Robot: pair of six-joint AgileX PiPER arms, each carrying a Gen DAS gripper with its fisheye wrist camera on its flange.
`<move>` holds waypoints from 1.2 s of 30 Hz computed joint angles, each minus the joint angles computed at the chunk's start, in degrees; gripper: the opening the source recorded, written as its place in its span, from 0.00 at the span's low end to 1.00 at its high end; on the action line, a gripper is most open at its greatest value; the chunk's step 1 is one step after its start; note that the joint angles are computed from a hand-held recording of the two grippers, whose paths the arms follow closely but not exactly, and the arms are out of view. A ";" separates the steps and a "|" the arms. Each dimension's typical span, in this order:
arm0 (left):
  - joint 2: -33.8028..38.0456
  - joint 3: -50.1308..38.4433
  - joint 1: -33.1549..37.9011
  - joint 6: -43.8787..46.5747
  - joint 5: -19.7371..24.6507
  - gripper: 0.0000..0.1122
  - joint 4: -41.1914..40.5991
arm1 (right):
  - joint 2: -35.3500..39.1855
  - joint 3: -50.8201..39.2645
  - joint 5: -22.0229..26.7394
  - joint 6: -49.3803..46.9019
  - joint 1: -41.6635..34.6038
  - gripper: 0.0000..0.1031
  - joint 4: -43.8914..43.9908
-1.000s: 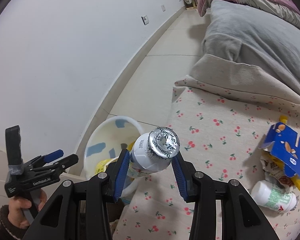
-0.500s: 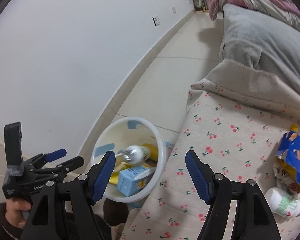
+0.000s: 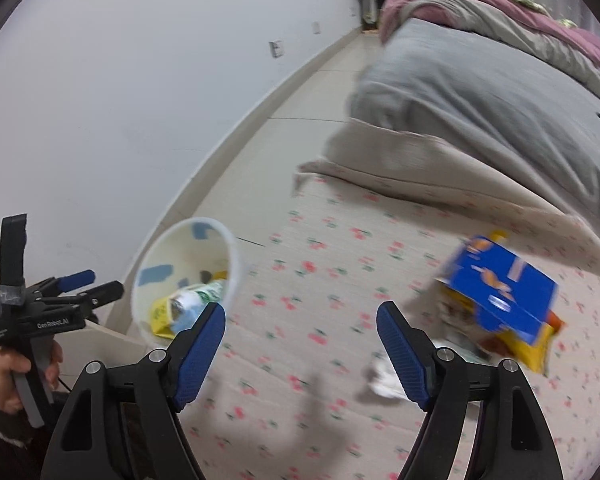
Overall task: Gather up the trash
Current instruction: 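Grasp the white green-label bottle with the right tool while the left tool grasps the crumpled tissue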
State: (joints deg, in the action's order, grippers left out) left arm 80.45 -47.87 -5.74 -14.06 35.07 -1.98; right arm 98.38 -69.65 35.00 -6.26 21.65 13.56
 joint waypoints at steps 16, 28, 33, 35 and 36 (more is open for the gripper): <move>3.89 -4.42 -7.79 0.98 2.53 0.89 -3.78 | -2.34 2.53 6.97 -5.99 -17.03 0.80 1.67; 5.27 -5.63 -9.51 1.71 3.89 0.89 -5.41 | 4.86 -1.07 11.38 -13.61 -21.43 0.69 8.98; 5.79 -5.82 -9.46 1.84 4.25 0.89 -5.70 | 4.04 0.85 12.03 -14.22 -19.55 0.65 6.30; 5.87 -5.97 -9.53 1.98 4.36 0.89 -6.20 | 4.77 1.39 12.14 -12.81 -18.55 0.61 4.01; 5.90 -6.07 -9.52 2.26 4.44 0.89 -6.61 | 4.99 1.98 11.66 -11.93 -17.94 0.57 2.45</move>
